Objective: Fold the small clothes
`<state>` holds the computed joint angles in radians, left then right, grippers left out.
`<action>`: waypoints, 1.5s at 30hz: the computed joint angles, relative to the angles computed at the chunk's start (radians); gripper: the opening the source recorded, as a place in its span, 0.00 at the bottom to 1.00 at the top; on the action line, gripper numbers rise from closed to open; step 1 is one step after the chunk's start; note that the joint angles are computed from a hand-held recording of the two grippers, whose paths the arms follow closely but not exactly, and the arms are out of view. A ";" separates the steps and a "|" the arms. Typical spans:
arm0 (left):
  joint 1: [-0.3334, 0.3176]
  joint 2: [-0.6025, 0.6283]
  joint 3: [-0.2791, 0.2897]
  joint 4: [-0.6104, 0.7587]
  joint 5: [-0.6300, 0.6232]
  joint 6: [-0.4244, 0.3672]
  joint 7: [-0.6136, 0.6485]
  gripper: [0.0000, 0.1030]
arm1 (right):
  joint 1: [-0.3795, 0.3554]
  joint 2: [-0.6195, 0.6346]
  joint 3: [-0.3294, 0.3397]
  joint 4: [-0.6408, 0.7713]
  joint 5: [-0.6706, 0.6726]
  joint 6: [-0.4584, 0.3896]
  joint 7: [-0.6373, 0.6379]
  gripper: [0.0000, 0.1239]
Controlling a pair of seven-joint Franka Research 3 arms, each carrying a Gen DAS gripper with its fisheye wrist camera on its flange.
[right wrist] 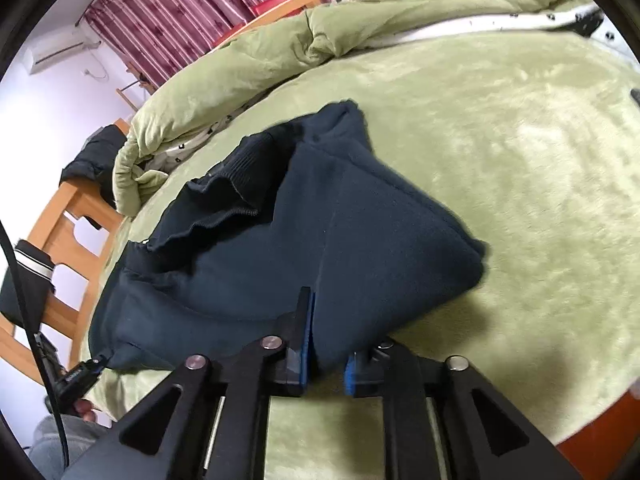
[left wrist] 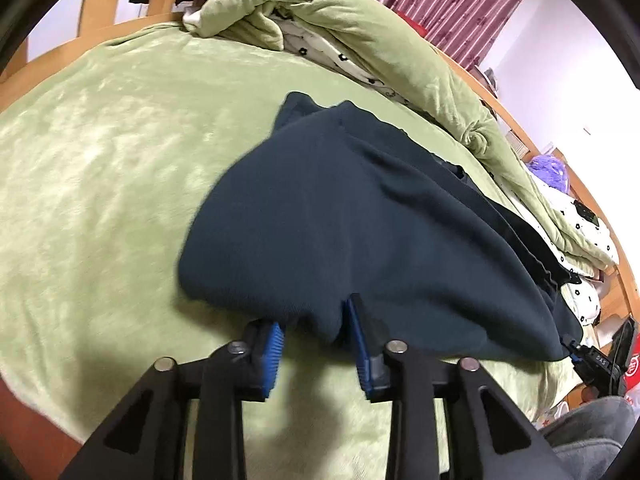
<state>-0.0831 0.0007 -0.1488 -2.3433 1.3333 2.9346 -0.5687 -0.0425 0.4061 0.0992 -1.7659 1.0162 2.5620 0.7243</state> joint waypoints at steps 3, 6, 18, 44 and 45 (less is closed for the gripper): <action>0.000 -0.060 -0.007 -0.049 -0.004 -0.014 -0.002 0.32 | -0.016 -0.042 -0.003 -0.032 0.020 -0.001 -0.043 0.18; 0.003 -0.137 -0.033 -0.094 -0.014 -0.069 0.006 0.44 | -0.018 -0.082 -0.019 -0.050 0.023 -0.003 -0.055 0.19; 0.035 -0.340 -0.105 -0.082 -0.207 -0.215 0.246 0.58 | 0.050 -0.195 -0.052 0.006 -0.018 0.003 -0.014 0.32; -0.006 0.157 0.054 0.344 -0.339 -0.141 0.450 0.60 | 0.145 0.184 -0.042 0.287 -0.579 0.134 0.191 0.39; -0.011 0.167 0.060 0.352 -0.348 -0.151 0.456 0.60 | 0.140 0.203 -0.032 0.312 -0.587 0.129 0.181 0.39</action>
